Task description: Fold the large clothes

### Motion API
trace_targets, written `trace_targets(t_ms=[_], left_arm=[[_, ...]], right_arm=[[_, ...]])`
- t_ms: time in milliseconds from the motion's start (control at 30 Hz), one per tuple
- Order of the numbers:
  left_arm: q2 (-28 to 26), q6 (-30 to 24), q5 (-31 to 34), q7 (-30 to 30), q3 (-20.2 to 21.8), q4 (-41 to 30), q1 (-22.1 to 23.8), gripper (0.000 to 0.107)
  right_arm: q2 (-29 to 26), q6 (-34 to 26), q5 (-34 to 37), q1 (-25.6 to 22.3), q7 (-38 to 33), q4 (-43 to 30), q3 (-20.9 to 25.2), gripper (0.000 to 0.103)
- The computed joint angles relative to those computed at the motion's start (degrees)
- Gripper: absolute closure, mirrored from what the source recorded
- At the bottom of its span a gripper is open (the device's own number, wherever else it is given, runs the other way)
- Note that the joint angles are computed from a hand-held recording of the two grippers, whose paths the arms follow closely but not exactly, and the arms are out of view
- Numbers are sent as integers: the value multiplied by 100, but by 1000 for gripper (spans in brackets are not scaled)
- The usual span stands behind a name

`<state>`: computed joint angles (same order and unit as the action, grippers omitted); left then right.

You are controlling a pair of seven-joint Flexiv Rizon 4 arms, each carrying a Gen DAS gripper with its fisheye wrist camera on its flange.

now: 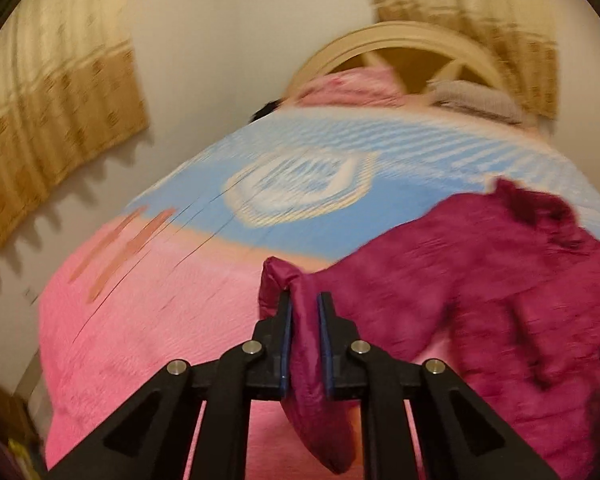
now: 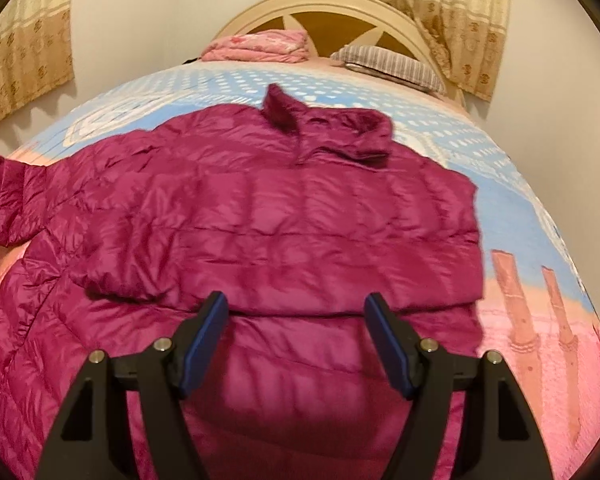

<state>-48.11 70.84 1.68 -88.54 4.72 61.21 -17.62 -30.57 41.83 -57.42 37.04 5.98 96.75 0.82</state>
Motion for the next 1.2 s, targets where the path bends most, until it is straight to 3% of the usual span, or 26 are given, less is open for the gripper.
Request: trace_targets(t_ms=[233,300,367,400,467,600,767,867,1033,1100,1200], left_arm=[[-100,70,-100,683,-524,-341,-384,101],[-205,-13,-132,692,-492,-501,-571,101],[-270,27,-30,358,-181,-586,-802,101],[-290,74,81,277,-210,-609,-803,101],[-270,241,-115,758,-621,-441,-687,101],[-194,371,-208,789,-581,-253,-807,101],[-168,458,-58,364,-7,-154,-957,100],[-284,307,163,-254,580,-218,-995,100],[-462,-414,151,-663,495,-322,-445,100],[-530,-572,299,-895,649,-380,-343,100],[-565,-488,325,-819,378,-308,-25,100]], right_arm=[[628,-78,-286,-126,764,811,138,29],[815,-160,-343,-178,958,1037,233,29],[1007,-257,-385,-234,1130,1259,339,29],[1098,-277,-422,-268,1236,1367,388,28],[1221,-235,-538,-349,1480,1537,459,26],[1210,-64,-731,-495,1834,1617,514,26],[954,653,-750,-605,1626,1420,503,26],[823,930,-784,-550,1481,1192,422,17],[329,1196,-646,-389,863,391,257,13],[56,1360,-468,-314,552,19,180,13],[-479,1627,-93,-203,-81,-755,71,13]])
